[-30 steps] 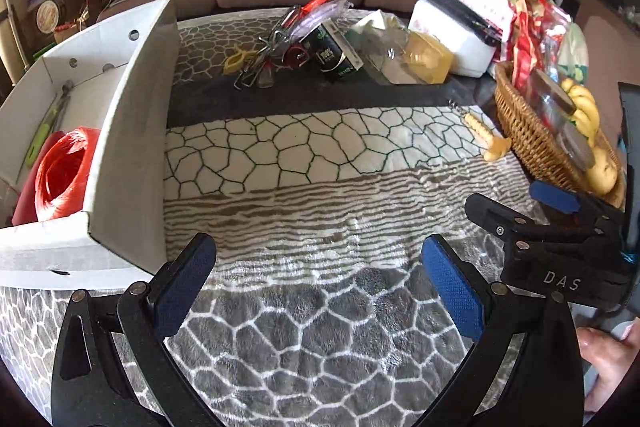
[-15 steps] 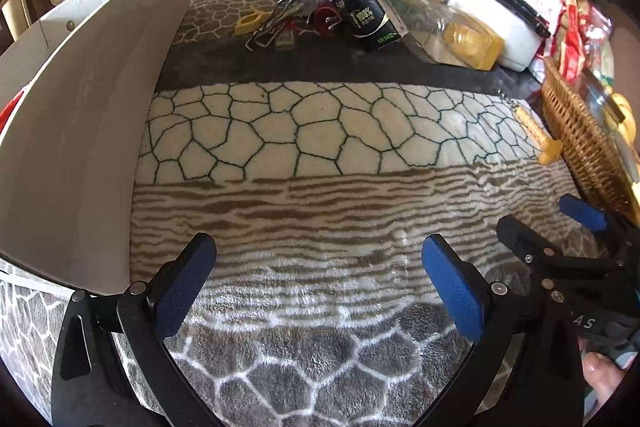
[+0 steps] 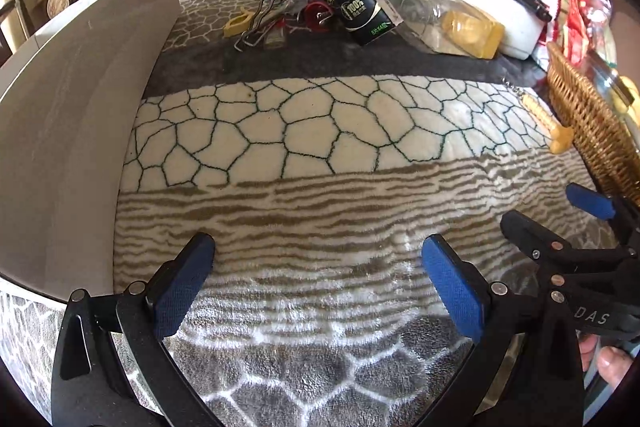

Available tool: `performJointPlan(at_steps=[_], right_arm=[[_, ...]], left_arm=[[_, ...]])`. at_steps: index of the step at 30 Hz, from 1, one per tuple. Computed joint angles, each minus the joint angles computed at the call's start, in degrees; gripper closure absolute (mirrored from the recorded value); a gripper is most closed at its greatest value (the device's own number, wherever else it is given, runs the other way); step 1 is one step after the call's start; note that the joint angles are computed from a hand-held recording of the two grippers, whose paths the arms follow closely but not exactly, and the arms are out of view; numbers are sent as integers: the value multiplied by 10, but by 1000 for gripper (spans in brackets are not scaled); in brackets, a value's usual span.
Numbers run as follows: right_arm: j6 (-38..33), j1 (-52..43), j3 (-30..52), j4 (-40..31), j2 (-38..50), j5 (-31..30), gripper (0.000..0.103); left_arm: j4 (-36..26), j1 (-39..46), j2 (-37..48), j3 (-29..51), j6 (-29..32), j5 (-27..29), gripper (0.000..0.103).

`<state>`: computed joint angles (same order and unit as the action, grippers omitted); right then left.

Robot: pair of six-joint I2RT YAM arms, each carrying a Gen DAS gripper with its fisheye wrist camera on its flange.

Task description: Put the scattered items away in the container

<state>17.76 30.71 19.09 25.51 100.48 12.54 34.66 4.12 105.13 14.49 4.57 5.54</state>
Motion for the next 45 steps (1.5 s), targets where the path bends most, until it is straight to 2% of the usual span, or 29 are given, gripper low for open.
performJointPlan(at_steps=[14, 45], right_arm=[[-28, -20, -5, 17, 2, -19, 0], [-25, -16, -6, 18, 3, -15, 0]], left_arm=[[8, -21, 9, 3, -36, -38, 0], [5, -21, 7, 5, -38, -38, 0]])
